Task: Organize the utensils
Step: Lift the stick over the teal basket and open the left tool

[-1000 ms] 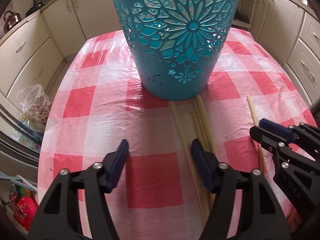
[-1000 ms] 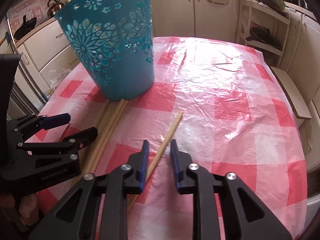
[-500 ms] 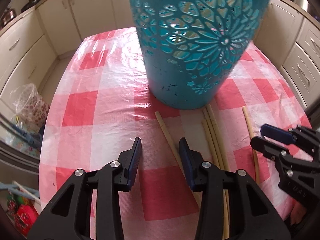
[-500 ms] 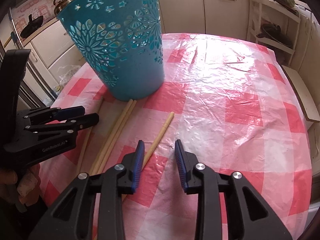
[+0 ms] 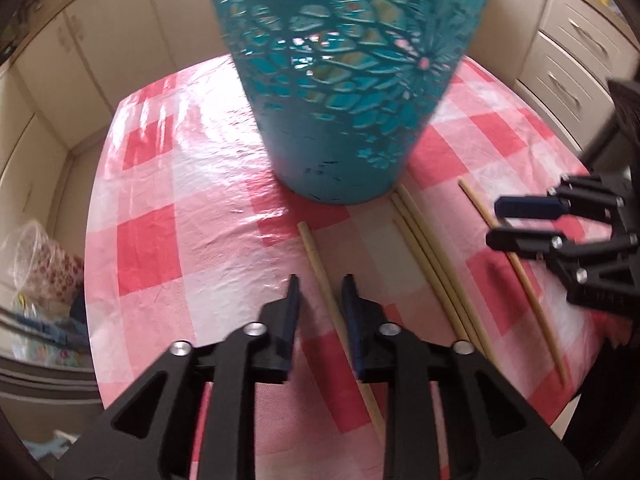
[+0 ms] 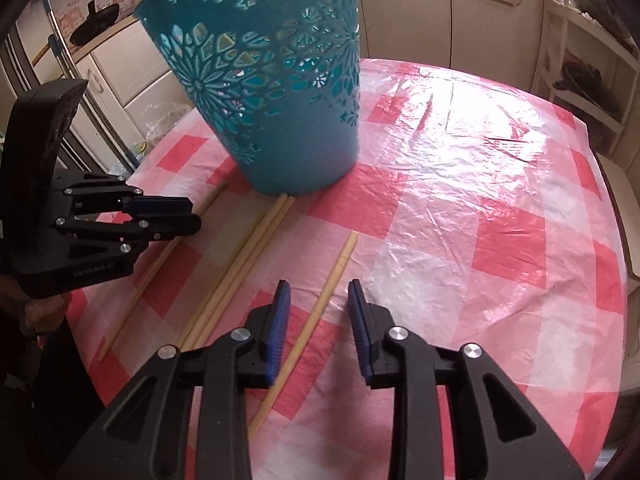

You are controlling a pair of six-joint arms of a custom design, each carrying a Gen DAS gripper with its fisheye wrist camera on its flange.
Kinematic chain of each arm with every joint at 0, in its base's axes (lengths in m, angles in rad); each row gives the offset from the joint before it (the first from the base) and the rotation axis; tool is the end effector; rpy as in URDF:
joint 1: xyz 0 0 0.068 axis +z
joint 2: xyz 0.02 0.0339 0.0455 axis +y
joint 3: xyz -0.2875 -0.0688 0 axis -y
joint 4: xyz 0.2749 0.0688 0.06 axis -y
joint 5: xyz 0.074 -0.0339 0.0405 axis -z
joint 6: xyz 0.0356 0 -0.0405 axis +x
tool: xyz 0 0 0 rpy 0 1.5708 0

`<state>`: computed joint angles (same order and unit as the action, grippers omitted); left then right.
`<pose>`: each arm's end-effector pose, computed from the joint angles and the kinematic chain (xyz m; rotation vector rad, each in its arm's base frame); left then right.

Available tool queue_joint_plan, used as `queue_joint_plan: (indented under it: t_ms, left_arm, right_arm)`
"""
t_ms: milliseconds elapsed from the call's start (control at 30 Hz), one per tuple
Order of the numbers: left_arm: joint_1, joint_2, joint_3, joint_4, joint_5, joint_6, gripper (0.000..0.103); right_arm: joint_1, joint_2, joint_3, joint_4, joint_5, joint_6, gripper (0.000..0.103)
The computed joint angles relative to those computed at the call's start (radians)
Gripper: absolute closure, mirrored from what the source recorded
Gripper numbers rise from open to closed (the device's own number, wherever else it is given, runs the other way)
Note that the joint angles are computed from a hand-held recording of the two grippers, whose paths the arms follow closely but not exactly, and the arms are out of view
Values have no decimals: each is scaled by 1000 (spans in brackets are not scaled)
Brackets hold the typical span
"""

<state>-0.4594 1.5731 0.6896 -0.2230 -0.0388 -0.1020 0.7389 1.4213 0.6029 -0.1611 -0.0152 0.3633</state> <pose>0.2610 -0.1276 0.1286 0.4646 2.6416 -0.1257 0.1992 0.1822 0.1471 -0.4936 2.5650 0.4335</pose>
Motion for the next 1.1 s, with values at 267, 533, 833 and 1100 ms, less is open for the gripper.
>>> queue_joint_plan:
  t_ms: [267,533,833,1100]
  left_arm:
    - [-67,41,17,32,-132,-160,84]
    - [-52,-56,-56,23,-75,-244,98]
    - [74,-557,-189,-86,60,-247,98]
    - [65,-622,12,-103,37,-254,98]
  right_arm:
    - [95,51,27,28,166,24,74]
    - [104,49,17,39,193,21,76]
    - [115,27,3,32,195,22,69]
    - [128,29,7,28,200,16,66]
